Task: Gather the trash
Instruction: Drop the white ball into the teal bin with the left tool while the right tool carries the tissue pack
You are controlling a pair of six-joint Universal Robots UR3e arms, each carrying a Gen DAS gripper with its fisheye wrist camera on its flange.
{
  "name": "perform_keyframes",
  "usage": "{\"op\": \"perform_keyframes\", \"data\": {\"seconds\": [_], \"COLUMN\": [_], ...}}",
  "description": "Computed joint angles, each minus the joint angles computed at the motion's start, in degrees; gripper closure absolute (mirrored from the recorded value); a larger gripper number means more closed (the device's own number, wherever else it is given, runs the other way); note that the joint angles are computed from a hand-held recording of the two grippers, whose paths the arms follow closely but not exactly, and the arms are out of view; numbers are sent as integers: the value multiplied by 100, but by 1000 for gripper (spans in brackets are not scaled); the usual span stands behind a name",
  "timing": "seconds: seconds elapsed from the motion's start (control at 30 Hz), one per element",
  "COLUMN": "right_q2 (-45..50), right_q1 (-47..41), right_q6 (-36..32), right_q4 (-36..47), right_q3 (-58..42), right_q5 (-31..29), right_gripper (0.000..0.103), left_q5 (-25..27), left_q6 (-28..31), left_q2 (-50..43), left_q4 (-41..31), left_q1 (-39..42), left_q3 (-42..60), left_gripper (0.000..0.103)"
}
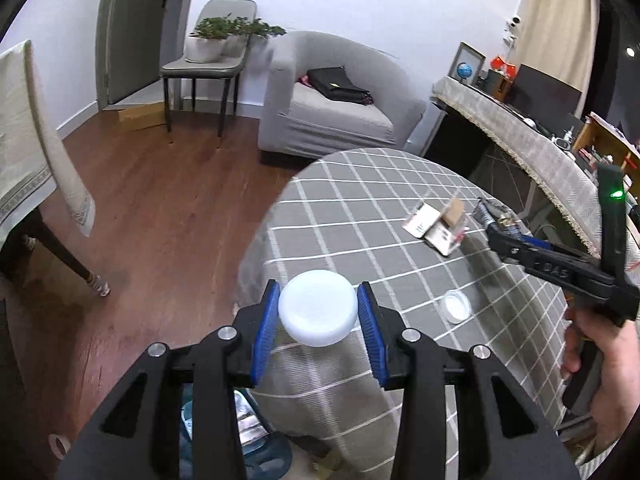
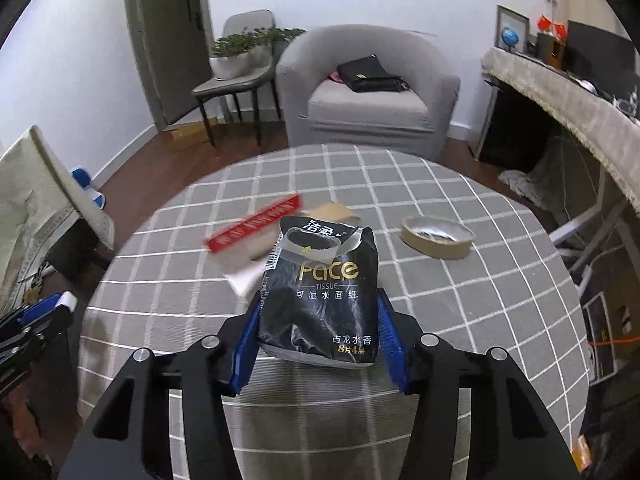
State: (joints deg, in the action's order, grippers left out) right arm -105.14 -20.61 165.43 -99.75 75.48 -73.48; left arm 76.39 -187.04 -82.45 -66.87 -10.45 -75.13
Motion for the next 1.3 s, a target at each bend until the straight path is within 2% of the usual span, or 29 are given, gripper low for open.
{"op": "perform_keyframes", "data": {"seconds": [0.3, 0.7, 0.83, 0.93, 1.13, 1.3], "right_q2": [102, 708, 1062, 1268, 1661, 1978], "right_q1": [770, 2297, 3017, 3448, 4055, 4371], "right_q6": [128, 791, 981, 1105, 1295, 1355], "right_q4": [109, 72, -45, -69, -96, -90], "right_q3": [-393, -944, -1193, -1341, -1638, -1785], "right_q5": [196, 135, -94, -197, -313, -378], "right_gripper": [49, 49, 49, 49, 49, 49], "left_q5": [-212, -306, -560, -962, -476, -360], "left_q6": [413, 933, 1103, 1419, 1907, 2220], "left_q2": [810, 1809, 2178, 2468, 2652, 2667], "left_q4": [-292, -1089, -1398, -1876, -2041, -2395], "left_q1": [851, 1834, 2331, 2926, 3204, 3449], "left_q3": [-684, -1559, -1951, -2173, -2780, -3119], "left_gripper": [61, 61, 61, 61, 61, 61]}}
